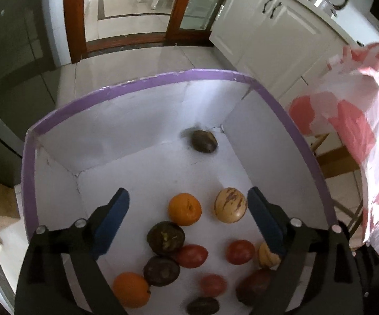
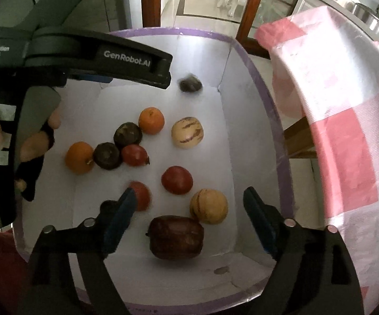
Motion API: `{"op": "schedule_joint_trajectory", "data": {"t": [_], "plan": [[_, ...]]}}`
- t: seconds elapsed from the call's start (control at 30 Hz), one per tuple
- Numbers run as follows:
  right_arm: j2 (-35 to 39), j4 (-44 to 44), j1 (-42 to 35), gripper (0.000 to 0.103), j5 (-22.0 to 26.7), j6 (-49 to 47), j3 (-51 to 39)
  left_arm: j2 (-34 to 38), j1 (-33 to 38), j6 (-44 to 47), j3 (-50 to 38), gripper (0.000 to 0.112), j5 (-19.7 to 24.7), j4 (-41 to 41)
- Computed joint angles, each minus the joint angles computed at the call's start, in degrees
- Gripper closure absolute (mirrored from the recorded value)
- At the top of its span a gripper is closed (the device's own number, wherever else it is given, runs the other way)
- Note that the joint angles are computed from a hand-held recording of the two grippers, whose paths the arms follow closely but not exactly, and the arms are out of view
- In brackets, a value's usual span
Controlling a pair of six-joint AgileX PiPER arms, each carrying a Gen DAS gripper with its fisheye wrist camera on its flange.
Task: Organize fruits
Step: 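Move both tools back over the orange and red apple on the table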
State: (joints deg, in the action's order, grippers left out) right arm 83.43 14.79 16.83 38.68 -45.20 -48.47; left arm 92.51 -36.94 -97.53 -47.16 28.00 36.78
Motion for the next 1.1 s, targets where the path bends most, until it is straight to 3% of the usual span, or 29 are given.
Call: {"op": "schedule_joint_trajectory", "data": {"t": [0.27,0.4,0.5,0.53,0.63,0.8,0.93,1.03,1.1], "plan": [[-1.7,3.2,-1.0,0.019,1.2,-2.5,-0.8,-1.2,-1.8,-6.0,0.9,0.016,-0.6,4.9],[-4.1,7.4,-3.2,0.019,3.5,-6.1,-2.0,-3.6,-0.8,-7.9,2.2,0.014,-4.8,6.2],[-6.0,12.2,-6.4,0.018,5.9,-8.8,-3.8,-5.3,-0.7,-7.8,0.4,0.013,-3.1,6.0],[-6.7,14.0,-7.9,0.017,6.9,-9.7,-4.5,-6.1,-1.0,-7.8,-0.7,0.013,-0.6,6.3],[-9.7,22.7,-15.0,0.016,11.6,-14.9,-7.2,-5.9,-4.5,-9.3,-8.2,0.011,14.1,8.0],[-13.0,36.9,-29.2,0.016,18.5,-22.2,-11.3,-1.8,-10.0,-3.1,-24.0,0.011,29.4,11.6],[-12.2,43.7,-41.2,0.016,20.6,-22.9,-15.7,6.8,-14.2,7.0,-40.5,0.011,36.3,14.2],[-8.2,46.0,-49.1,0.016,20.8,-19.7,-20.1,15.3,-15.9,15.6,-54.7,0.011,38.8,13.6],[-5.4,45.4,-52.6,0.016,18.3,-17.0,-22.4,22.0,-16.3,22.9,-66.1,0.011,39.2,11.4]]}}
